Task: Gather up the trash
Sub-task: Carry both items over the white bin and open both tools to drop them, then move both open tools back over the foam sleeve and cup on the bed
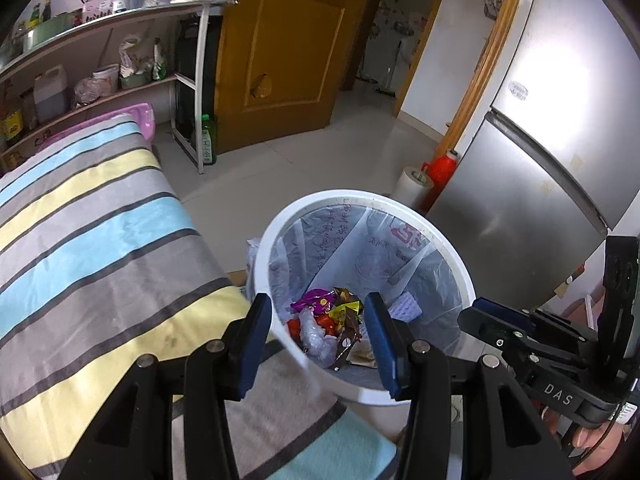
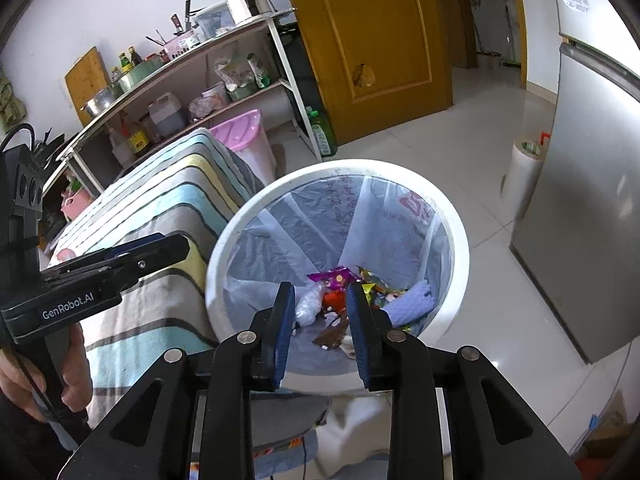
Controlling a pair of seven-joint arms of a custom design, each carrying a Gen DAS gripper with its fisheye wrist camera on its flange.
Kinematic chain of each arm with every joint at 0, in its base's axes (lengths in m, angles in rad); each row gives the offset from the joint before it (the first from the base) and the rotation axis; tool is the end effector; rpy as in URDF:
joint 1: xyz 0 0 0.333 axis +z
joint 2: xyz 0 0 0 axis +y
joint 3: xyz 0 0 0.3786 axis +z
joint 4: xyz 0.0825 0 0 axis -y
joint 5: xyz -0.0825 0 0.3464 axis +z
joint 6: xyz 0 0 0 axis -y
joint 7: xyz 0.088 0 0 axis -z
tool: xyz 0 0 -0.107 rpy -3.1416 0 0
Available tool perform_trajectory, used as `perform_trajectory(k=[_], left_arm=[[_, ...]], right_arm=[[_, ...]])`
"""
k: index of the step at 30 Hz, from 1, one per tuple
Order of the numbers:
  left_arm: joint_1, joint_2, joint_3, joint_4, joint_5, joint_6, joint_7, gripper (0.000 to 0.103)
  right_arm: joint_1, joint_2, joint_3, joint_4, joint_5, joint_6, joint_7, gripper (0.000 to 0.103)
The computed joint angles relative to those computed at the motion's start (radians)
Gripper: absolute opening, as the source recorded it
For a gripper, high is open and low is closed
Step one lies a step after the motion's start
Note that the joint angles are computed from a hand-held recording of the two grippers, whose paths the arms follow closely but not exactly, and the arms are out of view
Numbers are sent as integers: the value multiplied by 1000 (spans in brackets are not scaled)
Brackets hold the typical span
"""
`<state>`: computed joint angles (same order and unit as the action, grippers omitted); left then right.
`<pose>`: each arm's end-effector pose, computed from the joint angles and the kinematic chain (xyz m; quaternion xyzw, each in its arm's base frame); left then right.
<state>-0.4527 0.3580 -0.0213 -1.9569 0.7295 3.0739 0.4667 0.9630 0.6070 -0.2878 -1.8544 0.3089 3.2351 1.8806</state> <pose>0.5496 -0.3403 0.4531 -0.6293 0.6786 -0.3478 0.1500 0.5384 0.4466 0.3794 -0.7009 0.5950 -0.1312 0.3708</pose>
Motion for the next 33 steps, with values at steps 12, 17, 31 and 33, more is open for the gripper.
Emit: perform_trajectory(k=[12,17,31,33], left_arm=[[-137,-146,200,-121,451,16,-478,50],[-115,-210,183,-171,610,-18,-646,50],[31,-348,35,-309,818,-133,-899,50],[56,-361,12,-326,829,-142,-919,50]], right_arm=[[97,-38,-28,-12,16,38,-67,28],[112,-31,-11,17,15,30,-92,28],[90,-2,85,91,-13,26,-152,29],[90,6,93,106,-18,18,-159,30]])
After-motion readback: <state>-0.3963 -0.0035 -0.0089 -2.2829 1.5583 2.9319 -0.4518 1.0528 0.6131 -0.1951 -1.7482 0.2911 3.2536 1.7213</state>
